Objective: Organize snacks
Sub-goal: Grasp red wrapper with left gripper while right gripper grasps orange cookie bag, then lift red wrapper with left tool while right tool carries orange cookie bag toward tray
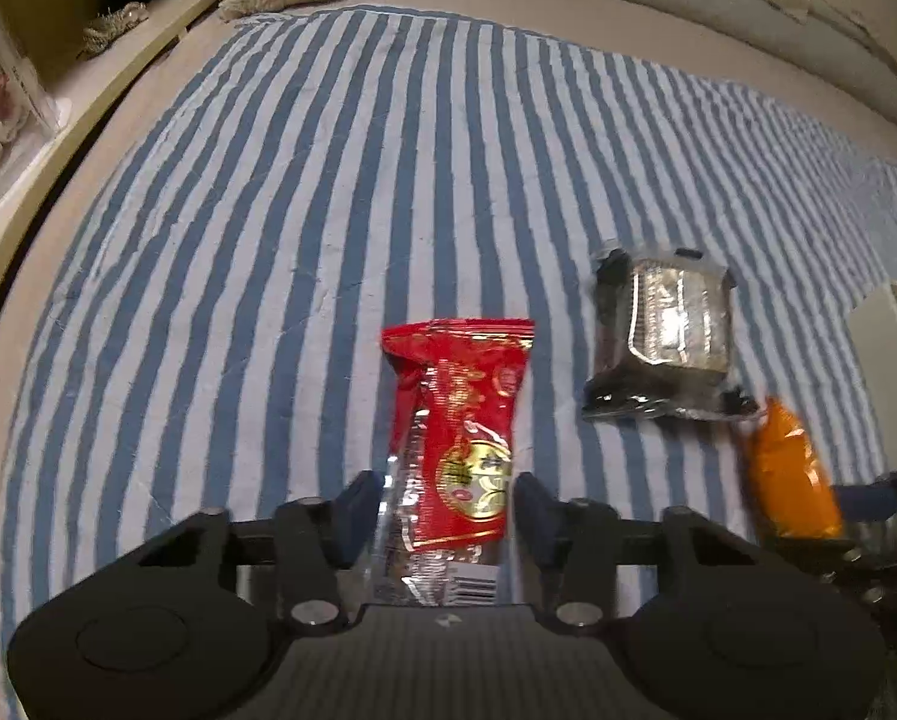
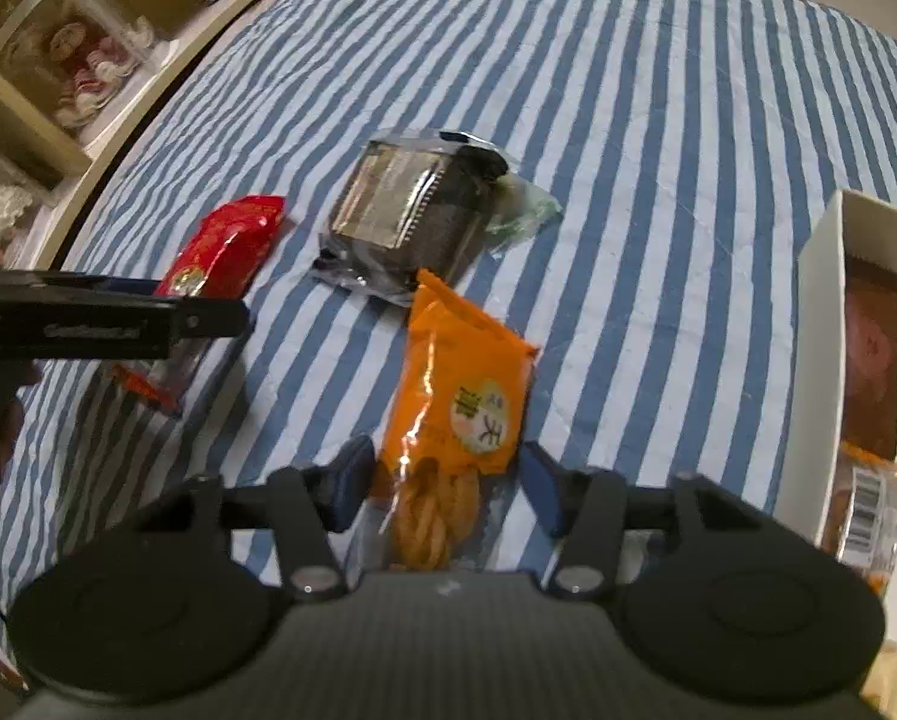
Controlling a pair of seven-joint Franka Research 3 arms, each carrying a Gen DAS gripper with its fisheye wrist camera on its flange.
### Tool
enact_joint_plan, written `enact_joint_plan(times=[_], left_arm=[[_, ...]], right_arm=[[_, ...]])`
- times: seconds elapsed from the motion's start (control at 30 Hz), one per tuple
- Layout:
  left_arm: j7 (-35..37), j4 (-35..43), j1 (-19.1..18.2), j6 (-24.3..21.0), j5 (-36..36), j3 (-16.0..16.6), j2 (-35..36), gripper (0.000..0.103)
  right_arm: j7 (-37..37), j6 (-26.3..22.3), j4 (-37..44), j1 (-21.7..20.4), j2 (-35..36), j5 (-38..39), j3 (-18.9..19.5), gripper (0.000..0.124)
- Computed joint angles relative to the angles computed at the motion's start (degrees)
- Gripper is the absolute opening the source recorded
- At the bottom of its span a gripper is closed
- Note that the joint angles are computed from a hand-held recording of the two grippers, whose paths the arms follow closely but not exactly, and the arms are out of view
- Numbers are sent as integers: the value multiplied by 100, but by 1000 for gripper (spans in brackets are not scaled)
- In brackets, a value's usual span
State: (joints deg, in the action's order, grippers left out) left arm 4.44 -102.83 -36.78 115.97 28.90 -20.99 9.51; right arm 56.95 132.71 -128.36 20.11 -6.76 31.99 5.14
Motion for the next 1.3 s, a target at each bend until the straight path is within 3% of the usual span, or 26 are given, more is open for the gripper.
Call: enact_joint_plan(times=[0.33, 0.57, 0.97, 1.3], left_arm=[[-503, -25, -138, 182, 551, -93, -298, 42], [-669, 343, -350, -92, 912, -203, -231, 42], [-473, 1609, -963, -550, 1405, -84, 596, 42], [225, 3321, -1618, -553, 1519, 380, 1799, 43]], right_arm=[[-354, 527, -306, 13, -534, 441, -135, 51], [-586, 690, -576, -14, -1017, 690, -290, 51], [-862, 986, -982, -202, -1519, 824, -530, 52], [-865, 1063, -1119, -580, -1740, 595, -775, 52]])
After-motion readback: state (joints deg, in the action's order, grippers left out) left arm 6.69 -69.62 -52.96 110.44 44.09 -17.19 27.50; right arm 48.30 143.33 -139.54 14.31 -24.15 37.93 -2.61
